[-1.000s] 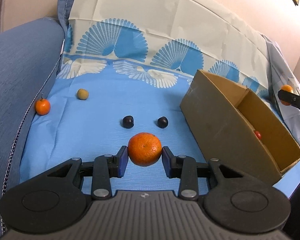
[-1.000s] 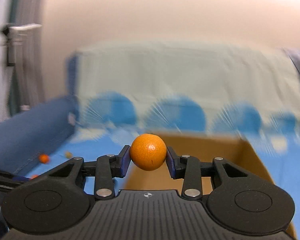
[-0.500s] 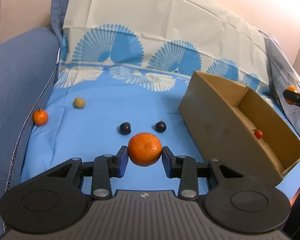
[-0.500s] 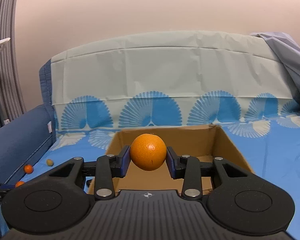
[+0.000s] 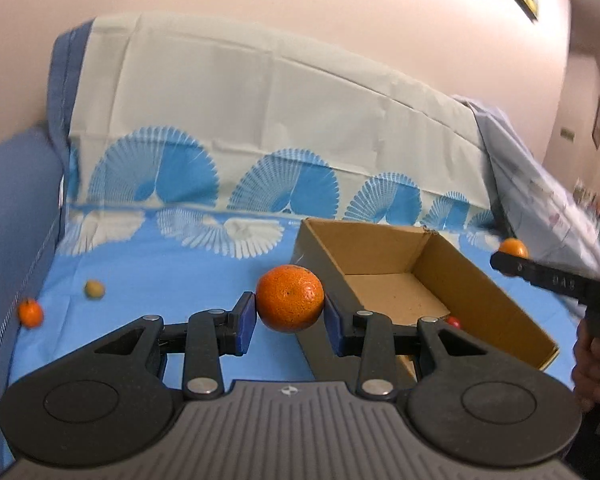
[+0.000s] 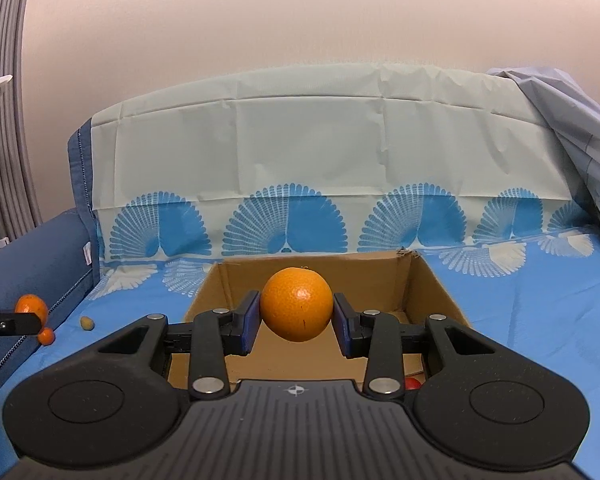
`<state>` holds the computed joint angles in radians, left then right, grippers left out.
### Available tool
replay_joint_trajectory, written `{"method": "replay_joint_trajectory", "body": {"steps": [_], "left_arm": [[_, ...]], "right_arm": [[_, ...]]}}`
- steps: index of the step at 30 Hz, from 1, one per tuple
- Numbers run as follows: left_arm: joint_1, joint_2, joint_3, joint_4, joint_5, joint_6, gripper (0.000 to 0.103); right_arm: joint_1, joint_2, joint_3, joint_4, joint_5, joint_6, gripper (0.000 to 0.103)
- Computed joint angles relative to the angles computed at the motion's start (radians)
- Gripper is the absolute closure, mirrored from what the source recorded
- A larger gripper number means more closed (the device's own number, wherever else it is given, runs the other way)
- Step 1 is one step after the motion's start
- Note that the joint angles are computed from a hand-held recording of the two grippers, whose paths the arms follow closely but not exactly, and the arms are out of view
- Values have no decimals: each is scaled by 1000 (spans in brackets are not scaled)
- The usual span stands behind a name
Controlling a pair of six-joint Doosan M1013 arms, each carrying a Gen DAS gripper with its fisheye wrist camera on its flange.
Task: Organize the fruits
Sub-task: 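Carry both held oranges over the cardboard box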
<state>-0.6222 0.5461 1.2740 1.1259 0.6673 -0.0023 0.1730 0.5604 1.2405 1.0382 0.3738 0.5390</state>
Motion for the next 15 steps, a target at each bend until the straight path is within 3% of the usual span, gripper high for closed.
{"method": "replay_joint_trajectory", "body": {"steps": [4,9,15], "left_arm": [[-26,18,-23,91,23,-18,62],[-44,37,-21,237,12,-133,62],[-43,67,-47,258,-46,-158,62]], "right_arm": [[-2,-2,3,-10,-9,-2,63],[-5,-5,7,-18,-28,-7,64],[-7,-1,2,-126,-45,73,64]]}}
